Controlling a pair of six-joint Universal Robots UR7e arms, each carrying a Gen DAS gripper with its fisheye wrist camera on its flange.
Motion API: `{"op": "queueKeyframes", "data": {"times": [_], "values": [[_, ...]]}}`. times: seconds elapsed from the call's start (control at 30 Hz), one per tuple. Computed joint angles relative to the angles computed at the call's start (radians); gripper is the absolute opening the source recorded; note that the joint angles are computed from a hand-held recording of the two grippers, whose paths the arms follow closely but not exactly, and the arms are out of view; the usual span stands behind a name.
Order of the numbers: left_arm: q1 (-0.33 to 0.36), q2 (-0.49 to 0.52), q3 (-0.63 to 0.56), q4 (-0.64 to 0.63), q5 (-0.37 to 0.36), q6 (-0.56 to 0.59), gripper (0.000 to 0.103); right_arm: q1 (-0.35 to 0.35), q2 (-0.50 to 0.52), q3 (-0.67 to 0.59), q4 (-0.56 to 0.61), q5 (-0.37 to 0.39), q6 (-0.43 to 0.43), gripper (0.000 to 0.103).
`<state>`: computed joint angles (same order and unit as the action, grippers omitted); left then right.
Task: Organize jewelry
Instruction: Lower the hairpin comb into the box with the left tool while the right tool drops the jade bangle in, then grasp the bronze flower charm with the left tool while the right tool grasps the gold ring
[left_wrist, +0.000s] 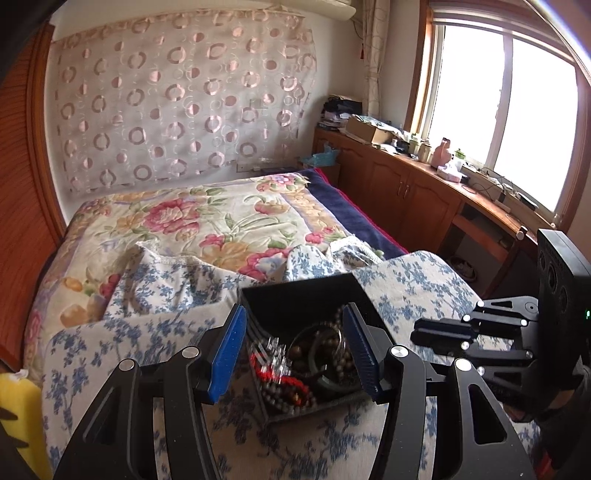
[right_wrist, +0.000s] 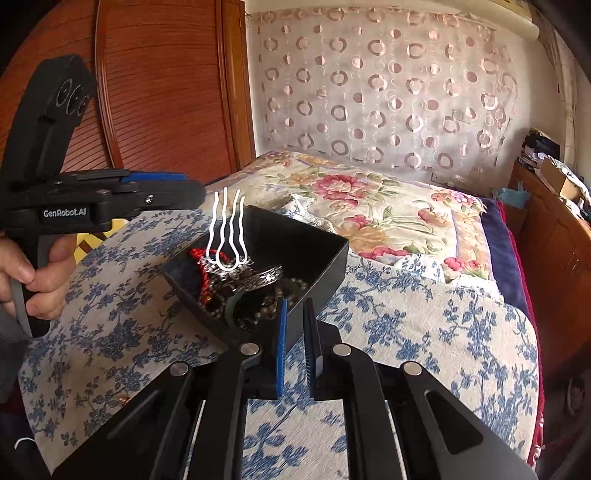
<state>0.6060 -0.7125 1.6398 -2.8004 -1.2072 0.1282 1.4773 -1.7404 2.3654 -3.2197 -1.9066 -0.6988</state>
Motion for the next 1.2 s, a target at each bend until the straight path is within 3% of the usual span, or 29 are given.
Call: {"op": "queueKeyframes", "data": {"times": [0.4,0.7,0.97,1.2], "values": [[-0.013,-0.135,0.21,-0.03,0.015,-0.05,0.052,0.05,-0.007,0.104,-0.037,-0.041,0.037,0.011],[-0.024,-0.191,0.354,-0.039,0.012,-0.091,0.052,0.059,0.055,0.175,-0.072,-0.05,0.068,0.011],[-0.036,-0.242,0.438,-0.059,0.021,-0.129,0.052,0.106,0.087,0.179,-0.066,-0.095,0.07,0.013],[-0.049,-0.273,0.475,-0.056,0.039,-0.155,0.052,0.134,0.139,0.17,-0.081,-0.188,0.057,0.016]]}}
